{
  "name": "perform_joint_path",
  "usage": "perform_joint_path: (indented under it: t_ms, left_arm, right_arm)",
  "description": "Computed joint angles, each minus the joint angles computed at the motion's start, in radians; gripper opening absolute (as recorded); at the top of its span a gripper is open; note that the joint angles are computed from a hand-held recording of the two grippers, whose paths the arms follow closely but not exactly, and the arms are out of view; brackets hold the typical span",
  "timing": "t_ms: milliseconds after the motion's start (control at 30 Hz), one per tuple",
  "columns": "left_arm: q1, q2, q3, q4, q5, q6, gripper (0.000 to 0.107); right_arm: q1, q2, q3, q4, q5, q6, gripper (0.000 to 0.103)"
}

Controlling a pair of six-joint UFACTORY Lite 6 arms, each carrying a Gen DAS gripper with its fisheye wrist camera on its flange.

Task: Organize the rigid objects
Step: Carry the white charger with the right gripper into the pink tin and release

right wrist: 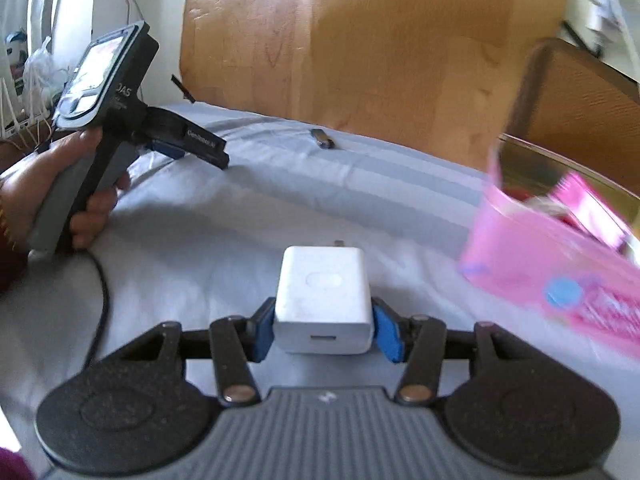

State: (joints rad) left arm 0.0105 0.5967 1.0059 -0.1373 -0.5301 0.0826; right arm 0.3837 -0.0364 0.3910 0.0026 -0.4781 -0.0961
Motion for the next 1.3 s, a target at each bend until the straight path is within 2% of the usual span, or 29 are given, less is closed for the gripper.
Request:
perform_joint_path:
  t_ms: [67, 167, 267, 333, 533, 633, 767, 900, 1000, 1033, 1200, 1300]
  left_arm:
    - [-0.013, -0.046, -0.061, 0.065, -0.024, -0.048, 0.067]
    - [-0.034, -0.176, -0.205, 0.348, -0.051, -0.301, 0.066]
    - [-0.103, -0.297, -0.320, 0.568, -0.067, -0.462, 0.065]
    - [-0.144, -0.333, -0.348, 0.745, -0.064, -0.616, 0.065]
    - [-0.202, -0.289, -0.298, 1.065, -0.061, -0.921, 0.063]
    - [-0.240, -0.235, -0.258, 1.094, -0.054, -0.985, 0.063]
    - [-0.319, -0.270, -0.249, 0.974, 0.009, -0.921, 0.057]
    - [-0.375, -0.272, -0.084, 1.067, 0.085, -1.025, 0.056]
    - [-0.446, -0.176, 0.128, 1.078, 0.150, -1.048, 0.056]
    - [-0.466, -0.126, 0.220, 1.126, 0.177, -1.107, 0.056]
    - [-0.552, 0.181, 0.709, 1.585, 0.277, -1.626, 0.056]
    - [-0.568, 0.405, 1.016, 1.869, 0.260, -1.940, 0.056]
  right_arm:
    - [-0.062, -0.102, -0.094, -0.113, 0.002, 0.103, 0.055]
    - [-0.135, -0.218, -0.190, -0.227, 0.006, 0.191, 0.057]
    - [-0.175, -0.277, -0.236, -0.313, 0.004, 0.252, 0.056]
    - [-0.187, -0.245, -0.221, -0.338, -0.026, 0.263, 0.056]
    - [-0.235, -0.194, -0.204, -0.437, -0.093, 0.310, 0.057]
    - [-0.243, -0.150, -0.180, -0.476, -0.109, 0.325, 0.051]
    - [-0.237, -0.138, -0.186, -0.427, -0.137, 0.300, 0.050]
    - [-0.332, -0.220, -0.200, -0.459, -0.180, 0.322, 0.050]
    - [-0.431, -0.225, -0.149, -0.485, -0.217, 0.324, 0.050]
    - [-0.467, -0.205, -0.120, -0.491, -0.233, 0.324, 0.050]
    - [-0.650, -0.001, 0.084, -0.568, -0.294, 0.380, 0.050]
    - [-0.728, 0.126, 0.214, -0.626, -0.276, 0.434, 0.050]
